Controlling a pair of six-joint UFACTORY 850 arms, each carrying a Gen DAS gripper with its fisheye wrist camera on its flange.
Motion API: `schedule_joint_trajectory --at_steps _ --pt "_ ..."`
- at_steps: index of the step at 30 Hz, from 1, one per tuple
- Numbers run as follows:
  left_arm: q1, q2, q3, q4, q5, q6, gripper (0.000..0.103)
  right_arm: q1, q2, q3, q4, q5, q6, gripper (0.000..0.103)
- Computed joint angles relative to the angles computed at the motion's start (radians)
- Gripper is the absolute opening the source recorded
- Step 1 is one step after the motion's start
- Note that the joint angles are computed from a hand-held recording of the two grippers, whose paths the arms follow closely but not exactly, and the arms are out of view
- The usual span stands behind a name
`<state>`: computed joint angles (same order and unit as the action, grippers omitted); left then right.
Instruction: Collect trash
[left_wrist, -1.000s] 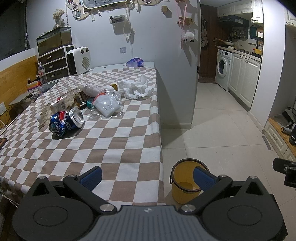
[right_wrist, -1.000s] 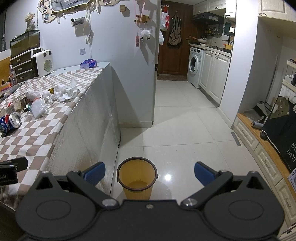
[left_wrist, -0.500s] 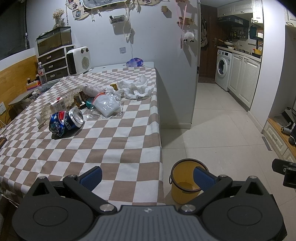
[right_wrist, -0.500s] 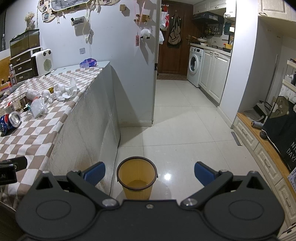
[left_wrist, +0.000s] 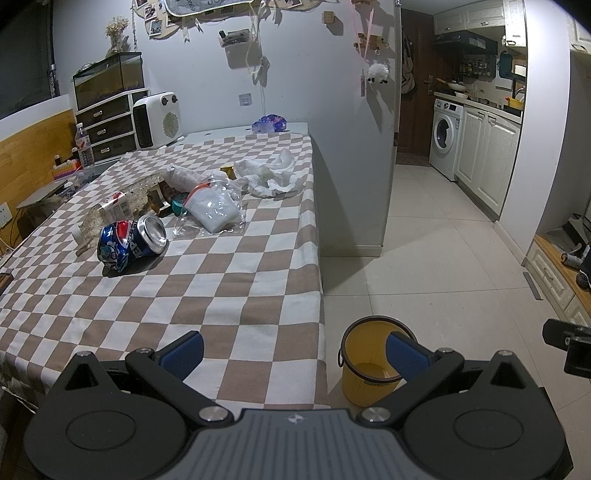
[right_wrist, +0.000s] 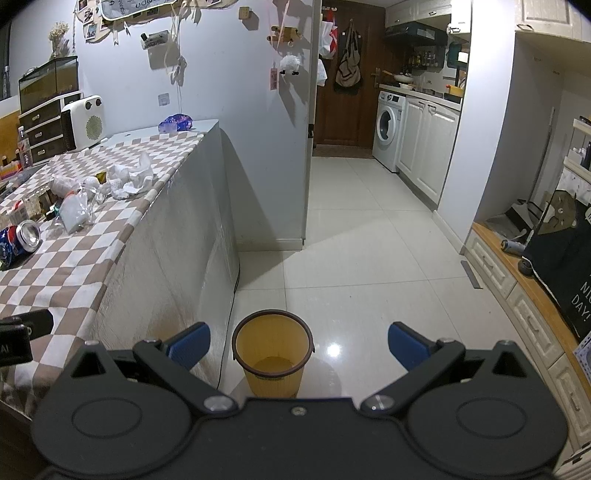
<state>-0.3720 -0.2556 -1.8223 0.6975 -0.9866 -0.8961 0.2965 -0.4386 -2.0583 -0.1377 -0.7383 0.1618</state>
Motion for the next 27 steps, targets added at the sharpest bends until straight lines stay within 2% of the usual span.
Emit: schedule_joint_trajectory --at_steps 8,14,20,27 --pt "0.010 -0.001 0.001 0.021 0.010 -0.024 0.103 0.003 -0.007 -0.011 -0.004 -0.004 0.005 0.103" --pt "0.056 0.002 0.021 0.061 0.024 -0.085 0.103 -0.002 -0.013 -0.002 -0.003 0.009 0.028 0.103" --pt "0.122 0.003 0.039 0.094 0.024 -0.134 0.103 0.017 -0.109 -0.138 0.009 -0.056 0.017 0.103" --pt "0.199 -0.002 0.060 0.147 0.020 -0.170 0.103 0.039 -0.194 -0.253 0.049 -0.073 -0.016 0.103"
